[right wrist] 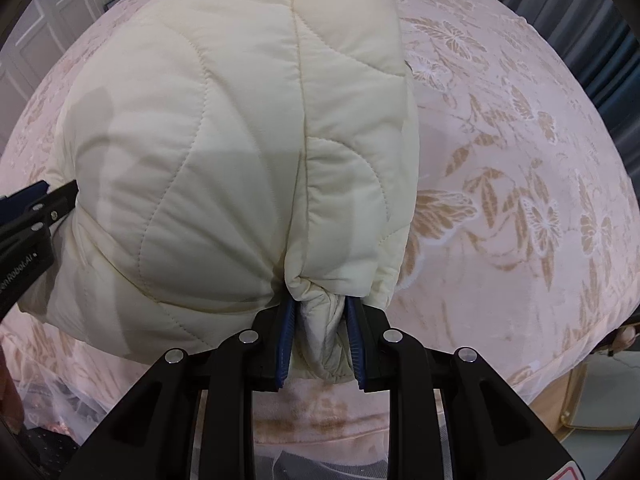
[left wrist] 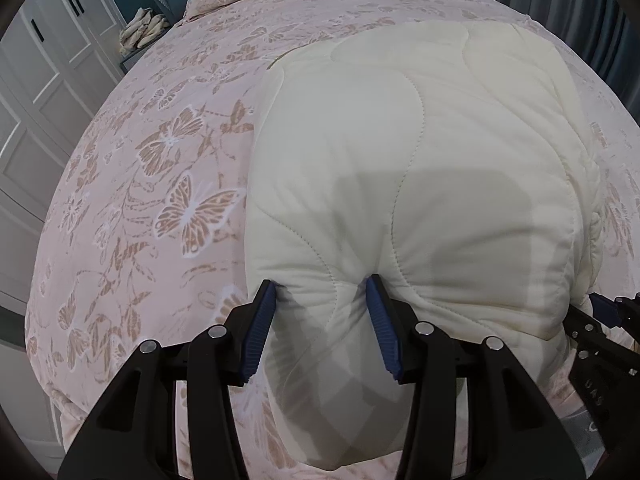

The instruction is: Fold large clothes

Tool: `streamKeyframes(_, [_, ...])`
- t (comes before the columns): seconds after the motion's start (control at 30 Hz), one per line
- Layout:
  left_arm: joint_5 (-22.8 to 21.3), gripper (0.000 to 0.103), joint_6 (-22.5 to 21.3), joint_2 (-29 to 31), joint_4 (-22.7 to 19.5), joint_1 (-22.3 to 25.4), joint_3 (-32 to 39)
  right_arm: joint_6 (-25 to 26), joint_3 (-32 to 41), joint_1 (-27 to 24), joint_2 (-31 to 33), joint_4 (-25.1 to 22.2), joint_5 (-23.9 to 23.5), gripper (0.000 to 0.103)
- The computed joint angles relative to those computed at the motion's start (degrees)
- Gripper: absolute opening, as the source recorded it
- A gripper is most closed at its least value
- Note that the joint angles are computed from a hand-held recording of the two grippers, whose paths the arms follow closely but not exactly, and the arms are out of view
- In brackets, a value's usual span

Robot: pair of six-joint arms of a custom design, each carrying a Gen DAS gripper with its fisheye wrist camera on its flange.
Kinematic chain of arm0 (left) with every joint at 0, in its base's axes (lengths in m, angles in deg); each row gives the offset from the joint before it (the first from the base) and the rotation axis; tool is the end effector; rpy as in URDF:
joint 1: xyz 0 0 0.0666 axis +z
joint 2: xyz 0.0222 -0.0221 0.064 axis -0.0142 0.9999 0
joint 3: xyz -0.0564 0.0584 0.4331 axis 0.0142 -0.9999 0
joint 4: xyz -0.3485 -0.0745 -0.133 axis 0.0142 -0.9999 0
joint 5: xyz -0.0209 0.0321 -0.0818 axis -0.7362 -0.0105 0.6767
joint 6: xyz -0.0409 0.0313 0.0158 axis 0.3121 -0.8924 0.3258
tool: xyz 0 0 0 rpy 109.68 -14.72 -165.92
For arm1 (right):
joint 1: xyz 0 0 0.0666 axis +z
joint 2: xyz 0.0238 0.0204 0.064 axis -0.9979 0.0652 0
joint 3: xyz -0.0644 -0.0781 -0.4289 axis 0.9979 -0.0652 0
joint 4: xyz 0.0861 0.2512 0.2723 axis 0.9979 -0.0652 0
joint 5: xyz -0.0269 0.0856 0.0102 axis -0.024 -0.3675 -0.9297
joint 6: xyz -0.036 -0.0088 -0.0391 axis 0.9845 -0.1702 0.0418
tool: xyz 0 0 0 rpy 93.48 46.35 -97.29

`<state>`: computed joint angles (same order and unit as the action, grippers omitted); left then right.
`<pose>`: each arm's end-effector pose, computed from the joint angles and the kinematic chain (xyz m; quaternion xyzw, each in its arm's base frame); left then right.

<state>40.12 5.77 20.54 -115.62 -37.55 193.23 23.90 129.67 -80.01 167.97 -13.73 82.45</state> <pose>0.4185 -0.2951 0.5398 -0.0186 0.9712 0.0906 0.2197 0.4110 0.0453 0.5168 -0.0706 0.9873 0.0144 0.1418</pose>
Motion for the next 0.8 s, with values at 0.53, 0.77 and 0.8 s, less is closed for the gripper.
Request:
streamKeyframes(0.53, [20.52,0.096,3.17,-4.54,10.49,10.18,-4.82,-5.11,4.35,-4.78,1.17,-1.88,-9.82,0.076])
streamKeyframes(0.77, [24.67,0.098,2.8,-2.86,14.44,10.6,-5.35,-8.06,2.32,-7.94,3.75,-1.8,-20.54,0.078])
streamKeyframes(0.8, [23.8,0.098,2.09,-2.37,13.8,10.22,-4.33,-7.92,2.29,-8.1,3.94,-1.66,-21.5,0.074])
